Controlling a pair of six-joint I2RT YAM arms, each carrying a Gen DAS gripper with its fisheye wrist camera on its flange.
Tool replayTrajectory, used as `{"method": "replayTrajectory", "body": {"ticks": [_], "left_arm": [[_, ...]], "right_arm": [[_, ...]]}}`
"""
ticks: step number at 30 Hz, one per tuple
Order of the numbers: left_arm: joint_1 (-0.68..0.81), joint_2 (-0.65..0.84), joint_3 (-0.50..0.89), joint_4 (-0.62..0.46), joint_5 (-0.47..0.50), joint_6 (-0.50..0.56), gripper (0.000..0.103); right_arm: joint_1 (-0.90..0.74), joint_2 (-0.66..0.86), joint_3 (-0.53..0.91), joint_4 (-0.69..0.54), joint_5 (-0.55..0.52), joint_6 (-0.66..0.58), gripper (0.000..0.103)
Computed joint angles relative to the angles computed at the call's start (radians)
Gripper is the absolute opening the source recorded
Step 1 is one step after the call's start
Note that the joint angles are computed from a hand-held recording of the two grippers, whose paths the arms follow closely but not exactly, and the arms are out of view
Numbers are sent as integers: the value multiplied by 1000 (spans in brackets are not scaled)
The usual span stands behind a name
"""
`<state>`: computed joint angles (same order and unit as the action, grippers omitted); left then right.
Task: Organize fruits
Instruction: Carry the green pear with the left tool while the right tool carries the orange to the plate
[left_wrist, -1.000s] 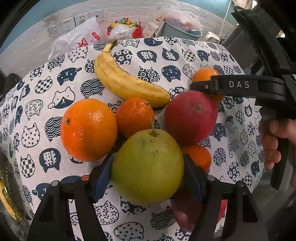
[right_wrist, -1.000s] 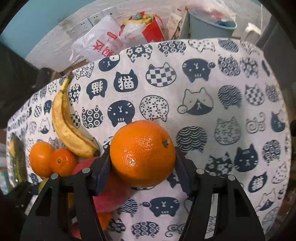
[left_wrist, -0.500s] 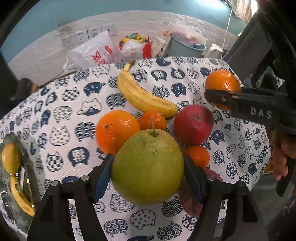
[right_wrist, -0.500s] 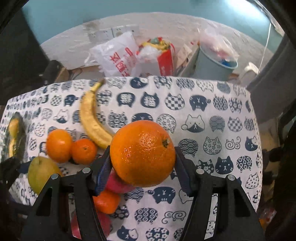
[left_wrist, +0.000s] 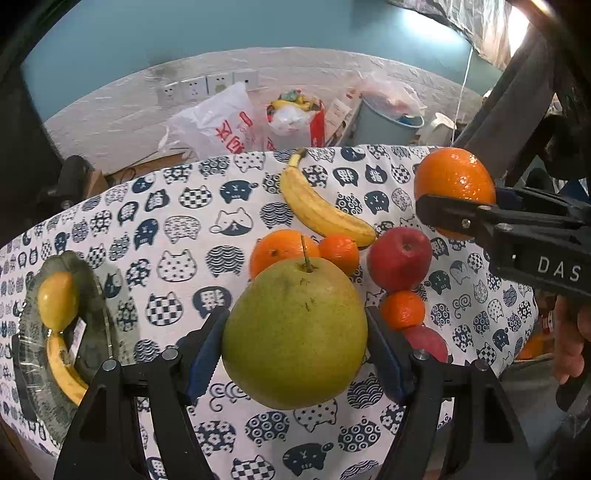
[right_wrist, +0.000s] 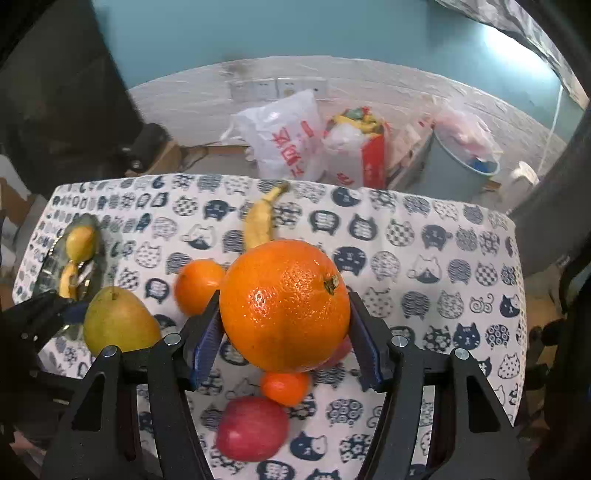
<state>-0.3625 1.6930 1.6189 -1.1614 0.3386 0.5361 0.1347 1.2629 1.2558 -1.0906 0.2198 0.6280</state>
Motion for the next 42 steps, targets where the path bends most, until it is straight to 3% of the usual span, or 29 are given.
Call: {"method": "replayTrajectory", "body": {"ticks": [16,42], "left_arm": [[206,48,106,-62,47,78,75],[534,360,458,-164,46,116,75]], "right_arm": [[152,226,234,34,-4,18,63],[286,759,783,22,-112,-10,63]]}}
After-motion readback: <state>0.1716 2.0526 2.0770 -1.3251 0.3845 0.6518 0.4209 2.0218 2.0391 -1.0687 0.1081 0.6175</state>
